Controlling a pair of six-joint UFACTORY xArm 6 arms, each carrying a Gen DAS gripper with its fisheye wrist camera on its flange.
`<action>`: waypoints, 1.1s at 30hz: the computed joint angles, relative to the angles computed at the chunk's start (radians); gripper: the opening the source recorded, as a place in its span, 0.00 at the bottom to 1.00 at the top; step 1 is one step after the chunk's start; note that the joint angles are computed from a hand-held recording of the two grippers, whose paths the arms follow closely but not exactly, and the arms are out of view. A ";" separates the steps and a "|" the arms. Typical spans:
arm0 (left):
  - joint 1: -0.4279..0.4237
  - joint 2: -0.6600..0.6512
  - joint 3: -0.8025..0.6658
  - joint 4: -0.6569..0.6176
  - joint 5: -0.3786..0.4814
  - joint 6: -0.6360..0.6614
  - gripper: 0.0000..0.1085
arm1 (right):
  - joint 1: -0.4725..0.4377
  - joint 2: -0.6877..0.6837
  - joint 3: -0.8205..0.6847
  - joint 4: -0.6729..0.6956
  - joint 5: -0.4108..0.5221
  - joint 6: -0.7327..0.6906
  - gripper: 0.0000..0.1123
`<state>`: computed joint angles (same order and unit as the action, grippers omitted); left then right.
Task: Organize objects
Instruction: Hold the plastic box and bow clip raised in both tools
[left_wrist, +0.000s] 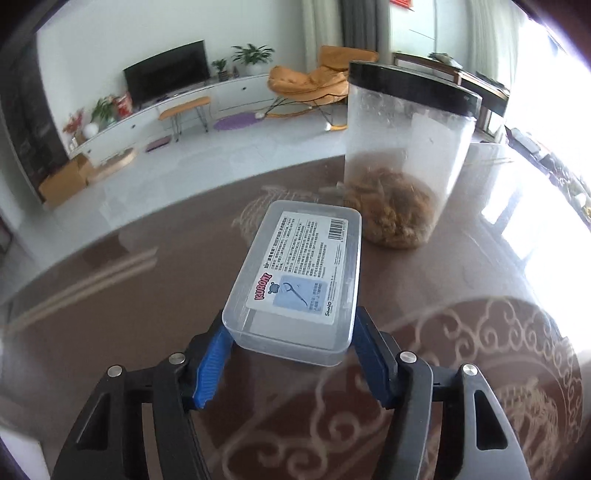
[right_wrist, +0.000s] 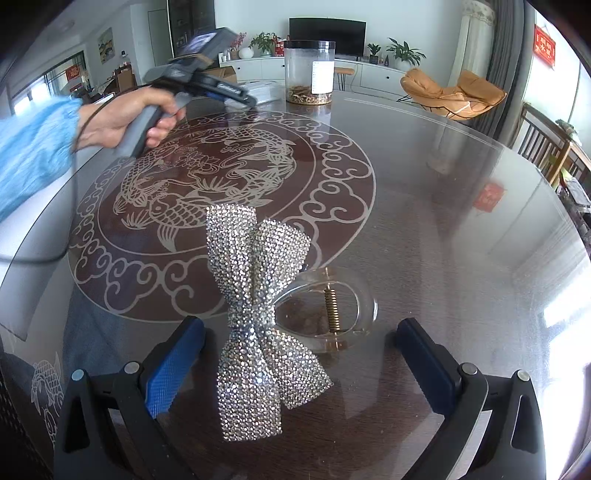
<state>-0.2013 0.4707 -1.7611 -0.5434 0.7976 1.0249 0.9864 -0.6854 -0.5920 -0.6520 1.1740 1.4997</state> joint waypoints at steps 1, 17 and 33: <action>0.013 -0.055 0.081 -0.011 -0.026 0.011 0.59 | 0.001 0.000 0.000 0.000 0.001 0.001 0.92; 0.599 -0.903 1.031 -0.146 0.005 0.231 0.59 | -0.007 0.002 0.000 -0.001 -0.007 -0.004 0.92; 0.579 -0.875 1.020 -0.108 -0.015 0.175 0.85 | -0.008 0.001 0.003 -0.001 -0.009 -0.003 0.92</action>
<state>0.3781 -0.4038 -0.7408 -0.6516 0.7826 1.1996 0.9785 -0.6843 -0.5889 -0.6534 1.1654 1.4968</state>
